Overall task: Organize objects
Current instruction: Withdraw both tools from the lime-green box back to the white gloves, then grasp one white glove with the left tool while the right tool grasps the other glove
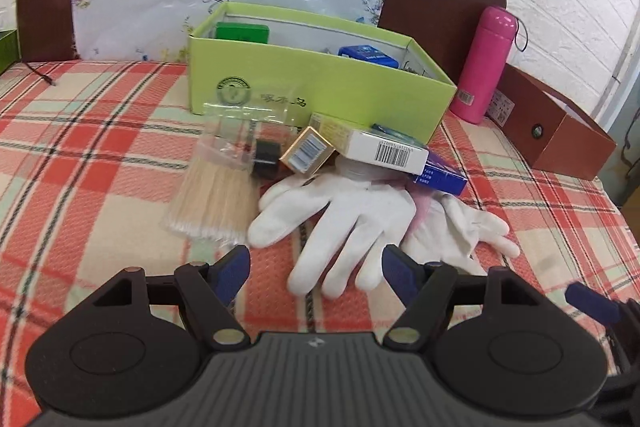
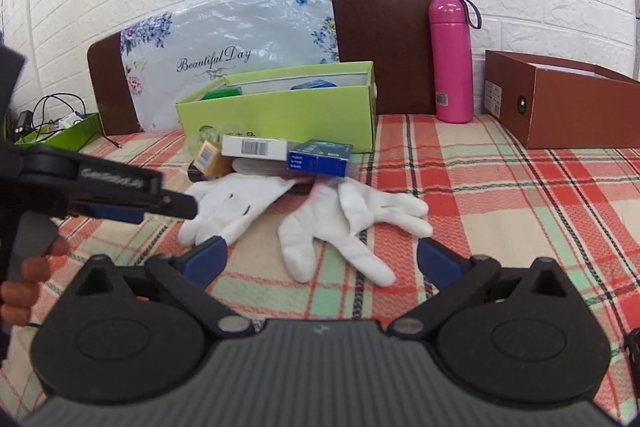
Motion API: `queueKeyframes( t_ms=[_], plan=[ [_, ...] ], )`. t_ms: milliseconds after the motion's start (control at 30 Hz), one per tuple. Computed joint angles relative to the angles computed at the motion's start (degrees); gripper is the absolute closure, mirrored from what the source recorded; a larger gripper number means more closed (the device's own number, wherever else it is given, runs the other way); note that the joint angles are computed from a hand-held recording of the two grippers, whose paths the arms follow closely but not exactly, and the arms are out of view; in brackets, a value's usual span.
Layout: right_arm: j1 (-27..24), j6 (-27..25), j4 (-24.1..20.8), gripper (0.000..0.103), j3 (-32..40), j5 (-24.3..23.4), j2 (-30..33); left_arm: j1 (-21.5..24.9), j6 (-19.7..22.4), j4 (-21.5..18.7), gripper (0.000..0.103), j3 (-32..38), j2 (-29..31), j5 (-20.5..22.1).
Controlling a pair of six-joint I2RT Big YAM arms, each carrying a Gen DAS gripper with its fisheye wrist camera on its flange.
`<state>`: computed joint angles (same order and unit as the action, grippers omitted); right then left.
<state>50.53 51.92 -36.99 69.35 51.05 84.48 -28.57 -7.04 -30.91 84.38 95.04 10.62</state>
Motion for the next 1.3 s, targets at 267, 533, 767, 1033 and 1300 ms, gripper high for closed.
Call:
queueKeyframes(
  t_ms=[267,533,767,1033,1300],
  plan=[
    [-3.3,-5.2,0.9,0.003,0.2,-3.8,1.3,0.2,2.3,-6.2,0.095,5.4,4.8,5.0],
    [-9.7,-12.1,4.8,0.008,3.0,-13.0,5.6,4.7,10.4,-9.3,0.096,-3.7,-4.4,10.2],
    [-11.1,-11.4,1.2,0.056,7.1,-12.9,9.4,6.7,8.7,-8.8,0.084,-8.1,-7.9,9.6],
    [-5.7,-7.9,-0.2,0.090,2.1,-14.2,2.4,7.6,8.9,-6.4,0.039,-8.4,-10.0,14.4],
    [-1.4,-6.1,-1.2,0.042,2.0,-15.3,1.3,3.9,13.5,-4.0,0.022,-4.7,-5.7,6.7]
  ],
)
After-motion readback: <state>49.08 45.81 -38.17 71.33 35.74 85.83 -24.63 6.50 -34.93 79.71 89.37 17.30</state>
